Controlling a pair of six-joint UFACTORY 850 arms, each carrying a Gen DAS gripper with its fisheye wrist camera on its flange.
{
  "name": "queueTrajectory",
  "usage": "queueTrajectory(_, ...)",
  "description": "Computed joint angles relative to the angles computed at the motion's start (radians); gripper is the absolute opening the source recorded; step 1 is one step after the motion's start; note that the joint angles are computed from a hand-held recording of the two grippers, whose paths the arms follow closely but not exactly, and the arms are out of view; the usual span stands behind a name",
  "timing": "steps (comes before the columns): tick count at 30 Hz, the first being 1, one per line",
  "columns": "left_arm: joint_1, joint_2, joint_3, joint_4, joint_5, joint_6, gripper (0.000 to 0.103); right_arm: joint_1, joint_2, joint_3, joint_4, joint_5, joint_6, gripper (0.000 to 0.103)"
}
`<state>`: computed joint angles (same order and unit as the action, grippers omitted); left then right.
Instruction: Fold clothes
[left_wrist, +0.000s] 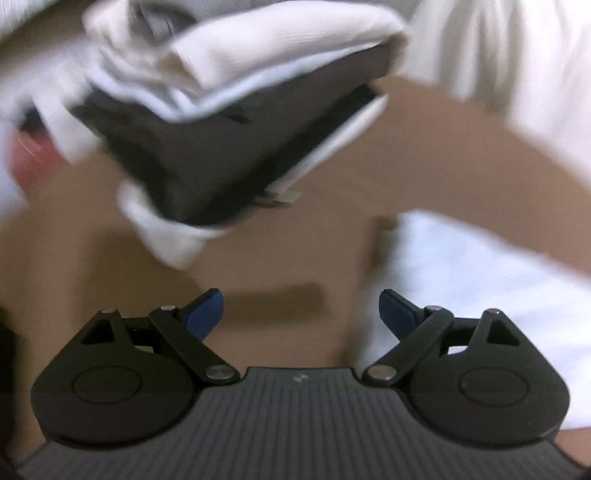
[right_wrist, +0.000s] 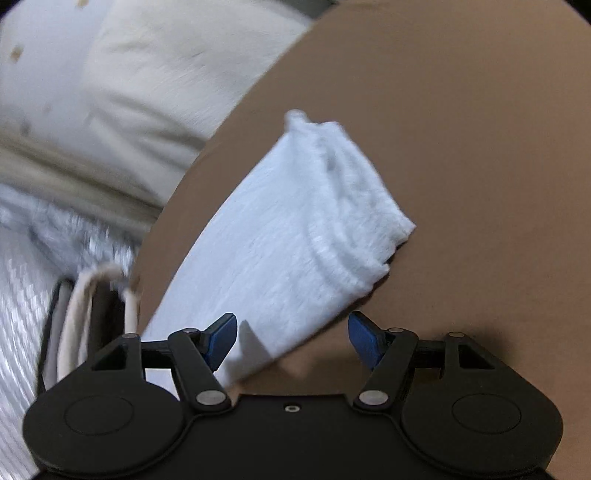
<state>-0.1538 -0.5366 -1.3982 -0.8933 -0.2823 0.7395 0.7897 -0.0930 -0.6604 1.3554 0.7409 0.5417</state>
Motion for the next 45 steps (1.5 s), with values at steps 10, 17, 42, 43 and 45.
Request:
queueTrajectory(10, -0.113, -0.032, 0.01, -0.234, -0.298, 0.297, 0.081, -0.015, -0.037, -0.027, 0.137, 0.077, -0.018, 0.064)
queueTrajectory(17, -0.246, -0.043, 0.01, 0.251, -0.031, 0.07, 0.089, -0.06, -0.069, -0.103, 0.181, 0.085, -0.448, 0.029)
queueTrajectory(42, 0.152, -0.241, -0.193, -0.677, -0.626, 0.321, 0.075, -0.09, -0.534, -1.101, 0.689, -0.148, -2.128, 0.018)
queueTrajectory(43, 0.148, -0.238, -0.189, -0.664, -0.596, 0.325, 0.075, -0.087, -0.595, -1.182, 0.765, -0.141, -2.233, 0.018)
queueTrajectory(45, 0.144, -0.243, -0.19, -0.665, -0.549, 0.344, 0.075, -0.078, -0.711, -1.326, 0.89, -0.125, -2.366, 0.018)
